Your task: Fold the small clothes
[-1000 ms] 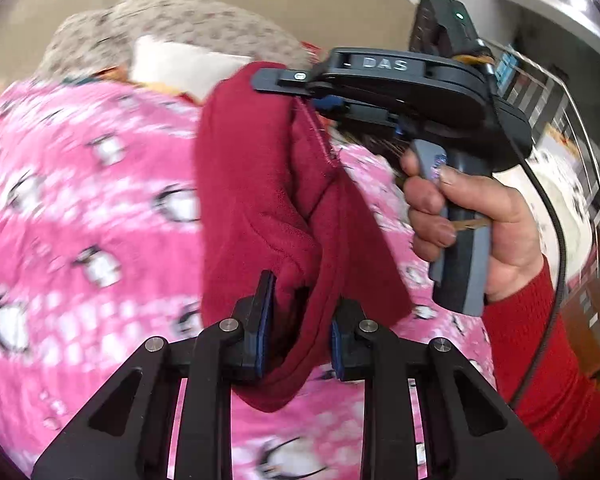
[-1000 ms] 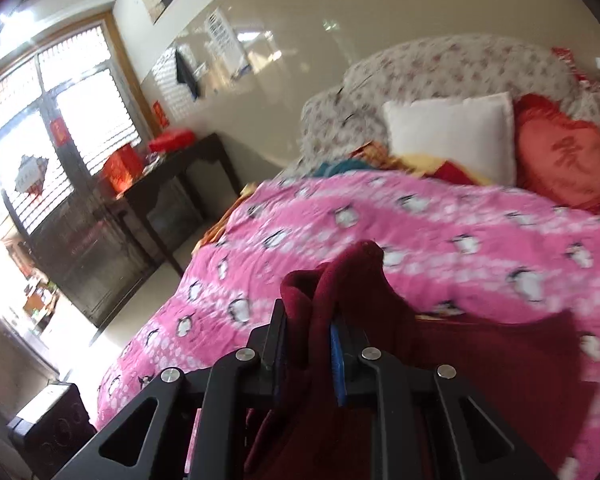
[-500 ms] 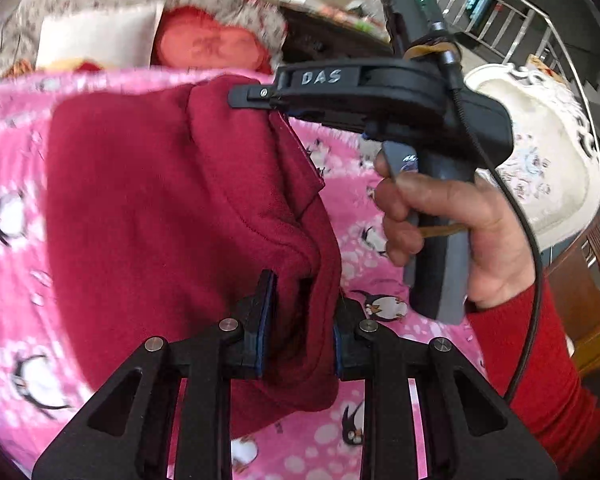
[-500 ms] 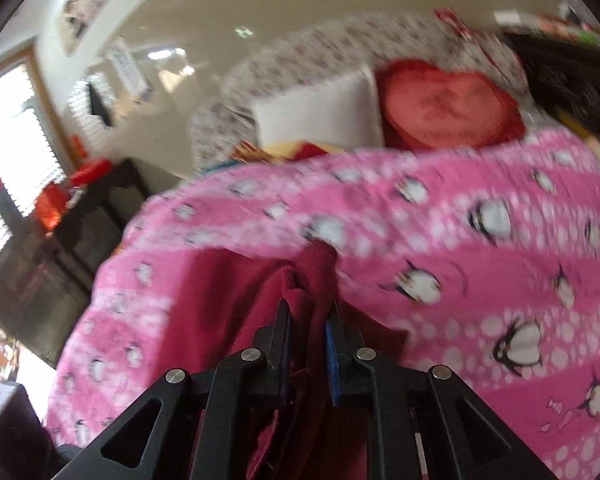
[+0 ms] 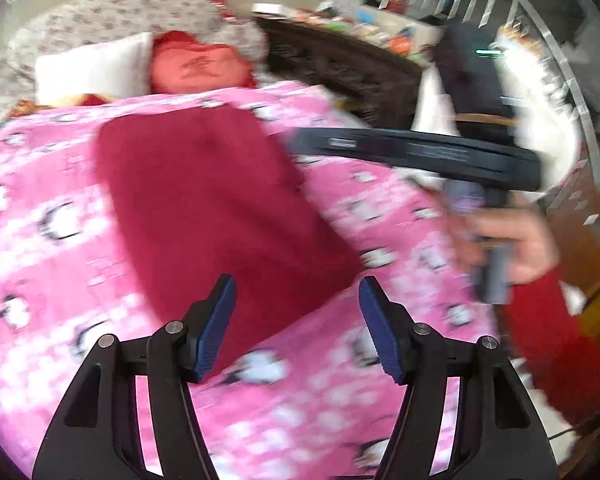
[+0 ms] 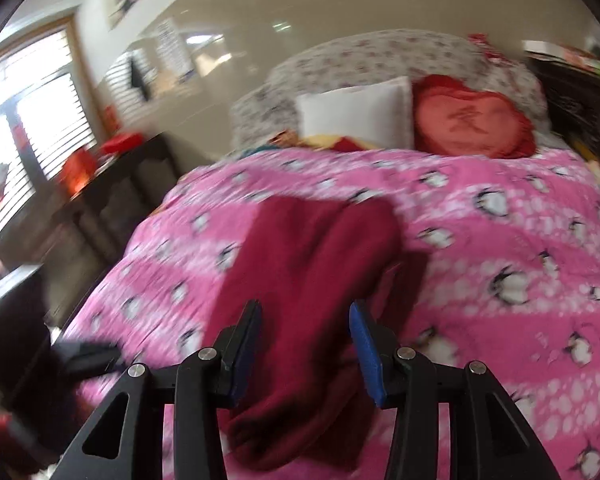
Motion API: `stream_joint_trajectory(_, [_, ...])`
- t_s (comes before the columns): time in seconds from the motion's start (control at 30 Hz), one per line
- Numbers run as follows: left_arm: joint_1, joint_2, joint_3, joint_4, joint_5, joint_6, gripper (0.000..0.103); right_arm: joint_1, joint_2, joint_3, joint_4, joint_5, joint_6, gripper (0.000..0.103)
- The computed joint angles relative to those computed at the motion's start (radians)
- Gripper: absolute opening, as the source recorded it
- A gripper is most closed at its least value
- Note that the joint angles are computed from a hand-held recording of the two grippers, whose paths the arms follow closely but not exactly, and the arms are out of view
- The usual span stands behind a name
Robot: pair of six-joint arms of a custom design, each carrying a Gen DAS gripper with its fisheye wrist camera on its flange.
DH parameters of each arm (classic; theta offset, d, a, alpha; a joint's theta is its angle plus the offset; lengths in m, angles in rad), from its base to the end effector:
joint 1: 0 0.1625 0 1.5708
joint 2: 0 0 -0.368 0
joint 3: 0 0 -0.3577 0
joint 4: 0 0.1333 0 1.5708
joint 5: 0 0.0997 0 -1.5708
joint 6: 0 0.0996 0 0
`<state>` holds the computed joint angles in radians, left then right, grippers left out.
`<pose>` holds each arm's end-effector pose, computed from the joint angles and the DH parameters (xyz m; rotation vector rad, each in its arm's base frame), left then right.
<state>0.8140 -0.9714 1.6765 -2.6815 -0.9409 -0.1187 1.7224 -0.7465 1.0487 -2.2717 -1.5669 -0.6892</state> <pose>-0.2747 -0.5705 0.1999 0.6532 2.5354 -0.8473 0.2442 -0.7135 0.2529 1.2188 -2.7234 0.5827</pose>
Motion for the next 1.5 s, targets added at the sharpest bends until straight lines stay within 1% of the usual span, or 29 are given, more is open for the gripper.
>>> stream_joint_trajectory(0.03, [-0.003, 0.0, 0.013, 0.002, 0.053, -0.02, 0.064, -0.004, -0.022, 0.038, 0.008, 0.021, 0.004, 0.043])
stream_joint_trajectory(0.07, [0.004, 0.0, 0.019, 0.003, 0.07, -0.036, 0.064, -0.009, -0.033, 0.061, 0.027, 0.041, 0.007, 0.042])
stream_joint_trajectory(0.1, [0.017, 0.001, 0.023, 0.006, 0.069, -0.066, 0.064, -0.012, -0.037, 0.072, 0.045, 0.048, 0.004, 0.041])
stream_joint_trajectory(0.13, [0.03, 0.004, 0.027, 0.001, 0.059, -0.087, 0.064, -0.01, -0.039, 0.092, 0.041, 0.023, -0.008, 0.039])
stream_joint_trajectory(0.17, [0.045, 0.009, 0.028, -0.008, 0.041, -0.104, 0.064, -0.003, -0.039, 0.115, 0.003, -0.021, -0.015, 0.038])
stream_joint_trajectory(0.23, [0.063, 0.031, 0.019, -0.016, 0.019, -0.121, 0.064, 0.014, -0.033, 0.181, -0.147, -0.182, -0.069, 0.033])
stream_joint_trajectory(0.27, [0.065, 0.034, 0.021, -0.006, 0.022, -0.134, 0.064, 0.023, -0.024, 0.206, -0.219, -0.257, -0.094, 0.033])
stream_joint_trajectory(0.3, [0.066, 0.035, 0.027, -0.003, 0.025, -0.14, 0.064, 0.014, -0.022, 0.222, -0.257, -0.296, -0.123, 0.033])
stream_joint_trajectory(0.33, [0.066, 0.042, 0.03, -0.012, 0.026, -0.132, 0.064, 0.004, -0.033, 0.239, -0.253, -0.293, -0.111, 0.033])
stream_joint_trajectory(0.37, [0.063, 0.042, 0.037, -0.018, 0.033, -0.126, 0.064, -0.019, -0.048, 0.24, -0.208, -0.248, -0.057, 0.033])
stream_joint_trajectory(0.4, [0.059, 0.045, 0.039, -0.017, 0.045, -0.123, 0.064, -0.037, -0.064, 0.241, -0.185, -0.198, -0.024, 0.033])
stream_joint_trajectory(0.47, [0.05, 0.036, 0.046, -0.007, 0.063, -0.131, 0.064, -0.047, -0.092, 0.265, -0.204, -0.168, 0.004, 0.033])
stream_joint_trajectory(0.53, [0.036, 0.016, 0.072, -0.056, 0.07, -0.11, 0.064, -0.042, -0.125, 0.312, -0.265, -0.161, -0.006, 0.033])
stream_joint_trajectory(0.63, [0.016, 0.009, 0.083, -0.131, 0.094, -0.073, 0.064, -0.036, -0.14, 0.314, -0.249, -0.075, -0.002, 0.033])
stream_joint_trajectory(0.67, [0.015, 0.013, 0.076, -0.142, 0.096, -0.064, 0.064, -0.029, -0.128, 0.296, -0.248, -0.062, -0.003, 0.033])
stream_joint_trajectory(0.73, [0.017, 0.039, 0.038, -0.134, 0.108, -0.065, 0.064, -0.009, -0.075, 0.24, -0.289, -0.076, 0.0, 0.034])
stream_joint_trajectory(0.8, [0.027, 0.064, 0.008, -0.13, 0.101, -0.075, 0.064, 0.01, 0.003, 0.138, -0.305, -0.108, 0.024, 0.037])
stream_joint_trajectory(0.83, [0.033, 0.077, -0.006, -0.126, 0.09, -0.077, 0.064, 0.016, 0.044, 0.077, -0.286, -0.119, 0.035, 0.037])
stream_joint_trajectory(0.9, [0.041, 0.083, -0.016, -0.112, 0.088, -0.085, 0.064, 0.021, 0.155, -0.107, -0.165, -0.14, 0.068, 0.037])
stream_joint_trajectory(0.93, [0.047, 0.094, -0.028, -0.101, 0.086, -0.09, 0.064, 0.025, 0.195, -0.181, -0.114, -0.165, 0.084, 0.035])
stream_joint_trajectory(0.97, [0.052, 0.097, -0.028, -0.105, 0.082, -0.089, 0.064, 0.026, 0.241, -0.255, -0.069, -0.193, 0.105, 0.03])
stream_joint_trajectory(1.0, [0.055, 0.1, -0.031, -0.107, 0.079, -0.089, 0.064, 0.026, 0.259, -0.287, -0.054, -0.197, 0.096, 0.016])
stream_joint_trajectory(1.1, [0.065, 0.112, -0.05, -0.096, 0.062, -0.082, 0.064, 0.029, 0.244, -0.265, -0.089, -0.194, 0.045, 0.01])
stream_joint_trajectory(1.17, [0.071, 0.126, -0.066, -0.091, 0.058, -0.074, 0.064, 0.031, 0.256, -0.266, -0.125, -0.222, 0.011, 0.01])
stream_joint_trajectory(1.27, [0.07, 0.155, -0.088, -0.087, 0.08, -0.067, 0.064, 0.022, 0.293, -0.283, -0.169, -0.264, -0.013, 0.009])
stream_joint_trajectory(1.3, [0.066, 0.162, -0.089, -0.098, 0.094, -0.058, 0.064, 0.015, 0.302, -0.29, -0.176, -0.265, -0.021, 0.009])
stream_joint_trajectory(1.33, [0.063, 0.168, -0.09, -0.103, 0.105, -0.052, 0.064, 0.011, 0.301, -0.288, -0.178, -0.26, -0.022, 0.009])
stream_joint_trajectory(1.43, [0.062, 0.178, -0.105, -0.083, 0.121, -0.061, 0.064, 0.01, 0.278, -0.283, -0.144, -0.23, 0.024, 0.01])
stream_joint_trajectory(1.5, [0.064, 0.174, -0.105, -0.075, 0.118, -0.075, 0.064, 0.02, 0.225, -0.21, -0.168, -0.221, 0.032, 0.012])
